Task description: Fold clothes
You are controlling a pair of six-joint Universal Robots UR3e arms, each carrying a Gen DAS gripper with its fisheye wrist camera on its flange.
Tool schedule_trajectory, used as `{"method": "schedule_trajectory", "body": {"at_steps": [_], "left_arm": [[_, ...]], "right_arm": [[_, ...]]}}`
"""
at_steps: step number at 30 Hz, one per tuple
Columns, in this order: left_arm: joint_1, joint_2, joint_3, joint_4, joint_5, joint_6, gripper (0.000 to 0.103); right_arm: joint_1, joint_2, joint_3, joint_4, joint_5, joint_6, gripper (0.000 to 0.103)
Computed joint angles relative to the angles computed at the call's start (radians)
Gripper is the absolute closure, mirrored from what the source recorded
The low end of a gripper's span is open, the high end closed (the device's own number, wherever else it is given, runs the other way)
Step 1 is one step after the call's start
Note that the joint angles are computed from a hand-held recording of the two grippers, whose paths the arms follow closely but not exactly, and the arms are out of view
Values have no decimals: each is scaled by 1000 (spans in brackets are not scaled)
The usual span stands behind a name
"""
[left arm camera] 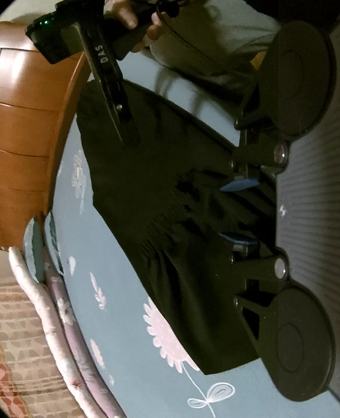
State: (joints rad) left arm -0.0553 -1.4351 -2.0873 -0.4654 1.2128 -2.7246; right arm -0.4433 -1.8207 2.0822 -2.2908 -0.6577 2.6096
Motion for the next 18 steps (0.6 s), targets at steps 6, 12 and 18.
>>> {"method": "schedule_trajectory", "body": {"at_steps": [6, 12, 18], "left_arm": [[-37, -20, 31, -45, 56, 52, 72], [-66, -31, 26, -8, 94, 95, 101], [-71, 18, 21, -47, 87, 147, 103]], "right_arm": [[24, 7, -3, -12, -15, 5, 31], [26, 4, -5, -2, -15, 8, 31], [20, 1, -7, 11, -3, 8, 31]]}}
